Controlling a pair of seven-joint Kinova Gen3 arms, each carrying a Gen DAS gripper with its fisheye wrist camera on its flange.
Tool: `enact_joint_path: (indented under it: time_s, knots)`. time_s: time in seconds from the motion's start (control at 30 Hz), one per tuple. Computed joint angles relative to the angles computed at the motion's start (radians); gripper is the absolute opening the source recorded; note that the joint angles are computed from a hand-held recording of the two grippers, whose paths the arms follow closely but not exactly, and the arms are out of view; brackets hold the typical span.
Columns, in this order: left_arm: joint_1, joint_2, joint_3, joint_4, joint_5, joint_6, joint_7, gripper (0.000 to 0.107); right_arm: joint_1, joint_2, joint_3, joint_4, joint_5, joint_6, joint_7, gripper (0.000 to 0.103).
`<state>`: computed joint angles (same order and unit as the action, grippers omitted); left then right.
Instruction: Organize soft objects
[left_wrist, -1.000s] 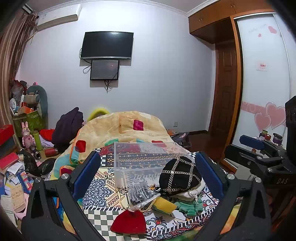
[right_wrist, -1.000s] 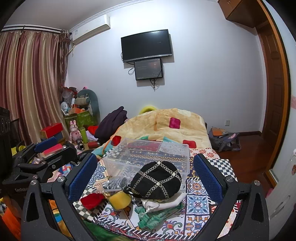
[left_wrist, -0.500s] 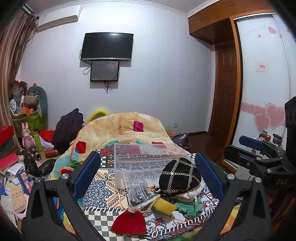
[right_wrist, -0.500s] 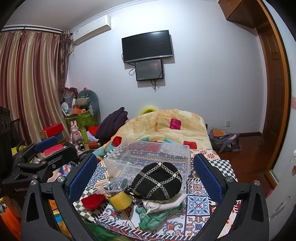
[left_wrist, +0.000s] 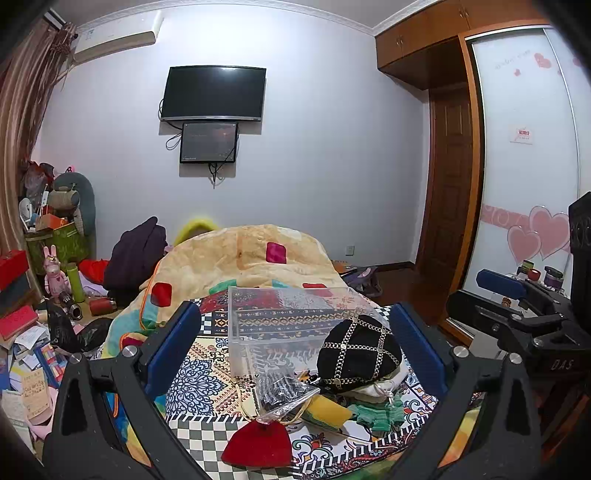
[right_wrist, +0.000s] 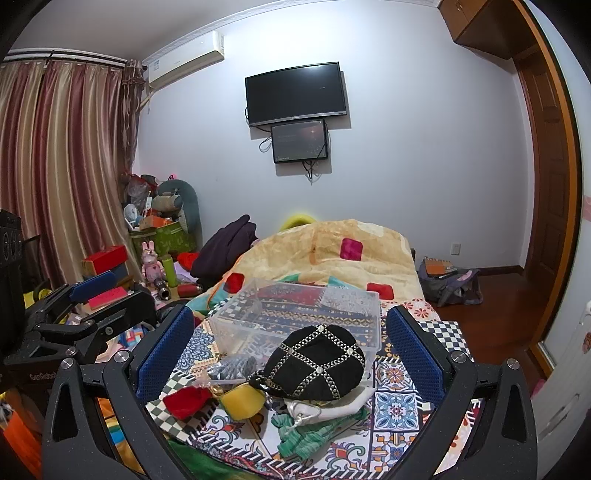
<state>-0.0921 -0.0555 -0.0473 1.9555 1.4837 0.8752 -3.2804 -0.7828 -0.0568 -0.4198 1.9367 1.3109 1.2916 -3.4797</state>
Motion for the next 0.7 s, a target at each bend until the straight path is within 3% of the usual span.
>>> enact_joint_path:
  time_s: [0.3, 0.5, 0.7]
  knots:
    - [0.012, 0.013, 0.012, -0.023, -0.057, -0.023, 0.041, 0.103, 0.017, -0.010, 0.014, 0.013, -0.021, -0.035, 0.000, 0.103]
    - [0.040, 0.052, 0.041, -0.066, -0.181, -0.087, 0.138, 0.103, 0.083, -0.026, 0.057, 0.025, -0.123, -0.157, 0.038, 0.103]
    - [0.049, 0.131, 0.072, -0.137, -0.328, -0.100, 0.295, 0.103, 0.165, -0.035, 0.093, 0.053, -0.216, -0.291, 0.077, 0.103]
